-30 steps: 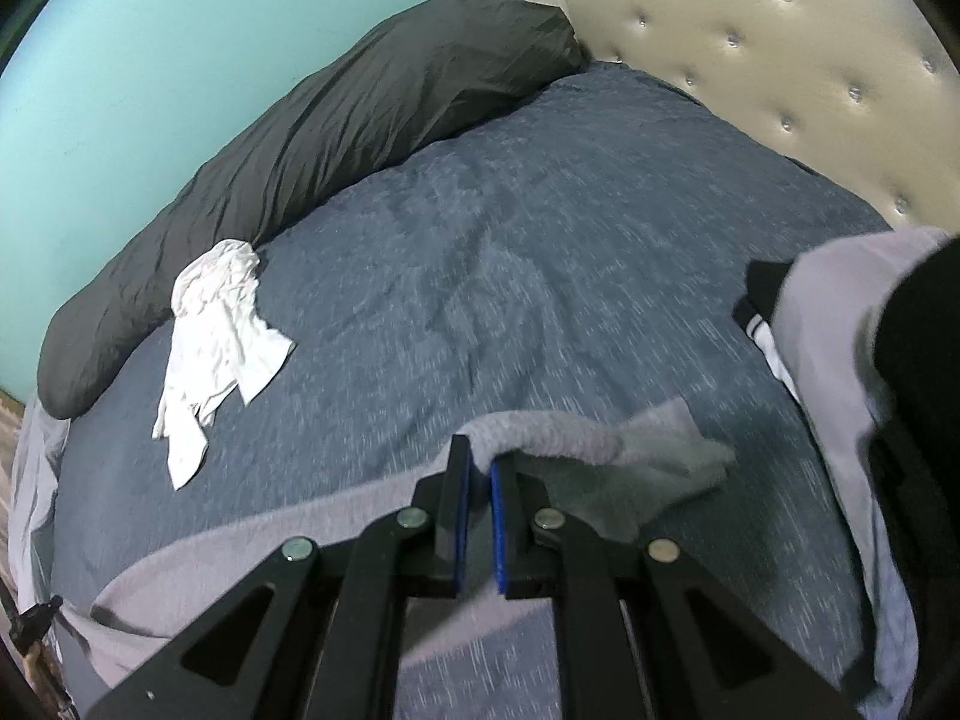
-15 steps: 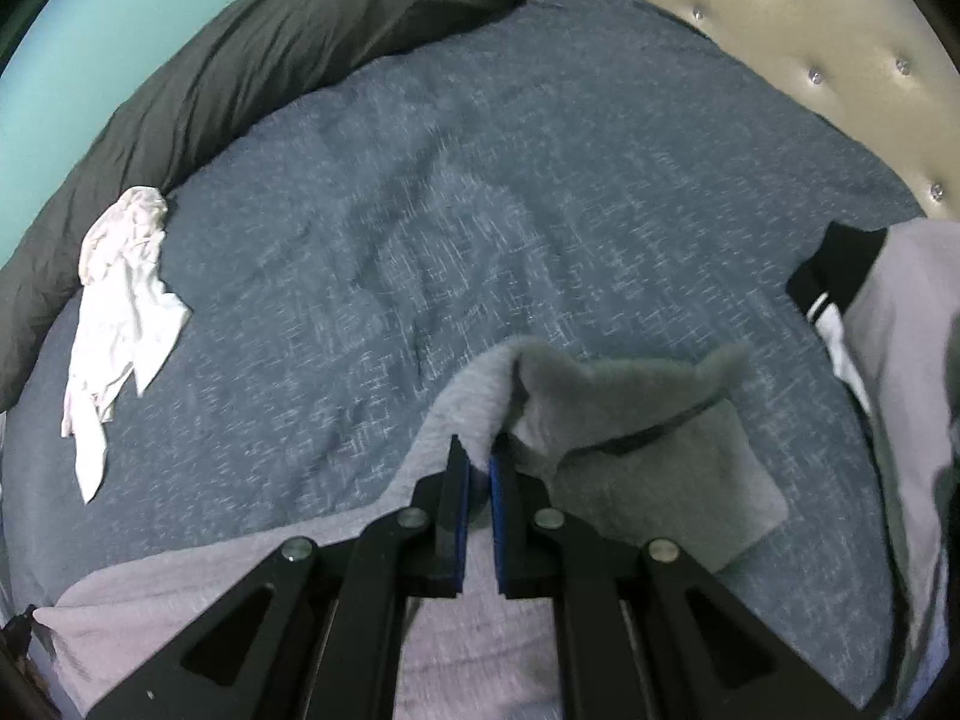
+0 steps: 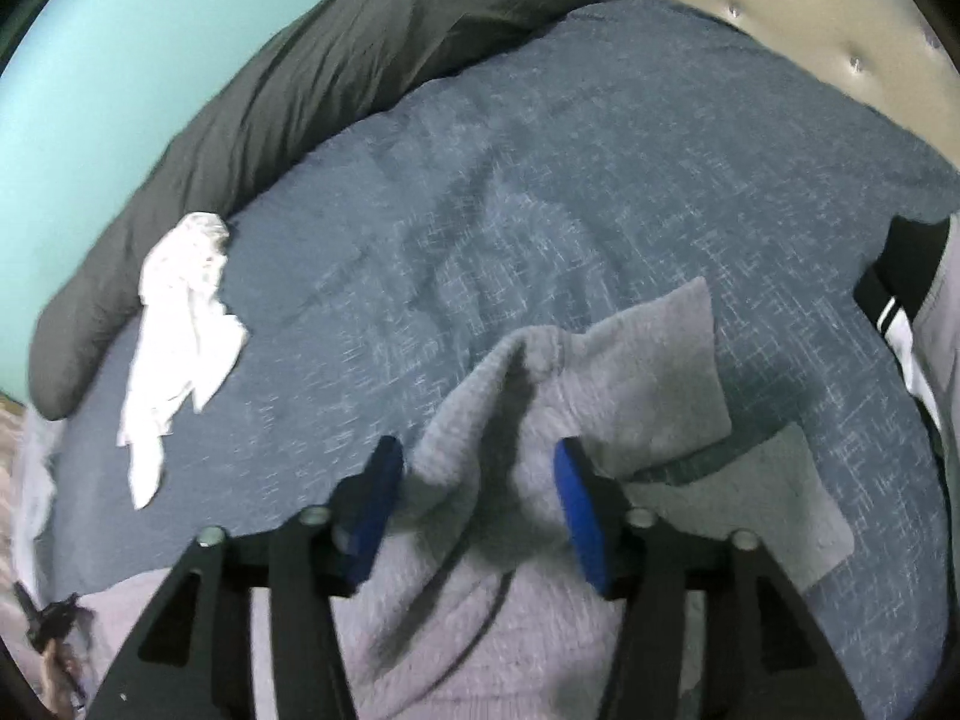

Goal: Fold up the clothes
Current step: 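Open both grippers and release the folded sweater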

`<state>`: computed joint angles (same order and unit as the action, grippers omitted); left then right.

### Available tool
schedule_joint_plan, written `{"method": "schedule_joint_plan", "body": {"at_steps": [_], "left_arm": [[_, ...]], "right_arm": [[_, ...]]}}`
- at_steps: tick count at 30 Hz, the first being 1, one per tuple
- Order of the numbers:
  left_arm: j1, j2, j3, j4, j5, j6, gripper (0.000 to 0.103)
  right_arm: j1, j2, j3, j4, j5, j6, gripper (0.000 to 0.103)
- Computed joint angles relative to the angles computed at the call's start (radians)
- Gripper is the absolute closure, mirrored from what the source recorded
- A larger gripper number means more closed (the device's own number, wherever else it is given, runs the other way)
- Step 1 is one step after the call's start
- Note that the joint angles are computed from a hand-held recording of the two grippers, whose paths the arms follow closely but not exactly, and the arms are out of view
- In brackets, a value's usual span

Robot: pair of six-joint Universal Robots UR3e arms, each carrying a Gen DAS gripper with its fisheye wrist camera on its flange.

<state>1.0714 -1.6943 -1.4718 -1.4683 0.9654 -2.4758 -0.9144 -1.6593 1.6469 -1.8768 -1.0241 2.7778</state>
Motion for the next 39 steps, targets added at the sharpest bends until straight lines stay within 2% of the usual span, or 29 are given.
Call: {"method": "schedule_joint_plan", "body": {"at_steps": [2, 9, 15, 18, 27, 28, 29, 32, 34, 39], "left_arm": [[0.030, 0.035, -0.001, -0.043, -0.017, 0.028, 0.056], [0.121, 0.145, -0.015, -0.196, -0.028, 0.144, 0.054], [0.151, 0.262, -0.114, -0.279, -0.006, 0.247, 0.051], [0.145, 0.309, -0.178, -0.266, 0.008, 0.273, 0.051], [0.125, 0.374, -0.330, -0.185, 0.038, 0.299, 0.051], [0.125, 0.379, -0.342, -0.176, 0.039, 0.303, 0.051], [0.126, 0.383, -0.352, -0.168, 0.038, 0.307, 0.051], [0.130, 0.394, -0.379, -0.151, 0.037, 0.320, 0.051], [0.137, 0.396, -0.387, -0.155, 0.039, 0.328, 0.051], [0.163, 0.420, -0.384, -0.205, 0.035, 0.364, 0.051]], "right_arm": [[-0.063, -0.059, 0.019, 0.049, 0.033, -0.065, 0.047], [-0.315, -0.172, 0.050, 0.286, 0.106, -0.260, 0.047], [-0.364, -0.209, 0.086, 0.384, 0.129, -0.346, 0.047], [-0.328, -0.211, 0.132, 0.356, 0.141, -0.334, 0.047], [-0.187, -0.150, 0.306, 0.038, 0.142, -0.158, 0.047], [-0.171, -0.150, 0.324, -0.005, 0.142, -0.142, 0.050], [-0.154, -0.148, 0.340, -0.048, 0.141, -0.127, 0.062], [-0.087, -0.129, 0.348, -0.138, 0.105, -0.102, 0.079], [-0.030, -0.115, 0.340, -0.197, 0.036, -0.071, 0.089], [0.008, -0.201, 0.327, -0.263, -0.037, -0.043, 0.095]]}}
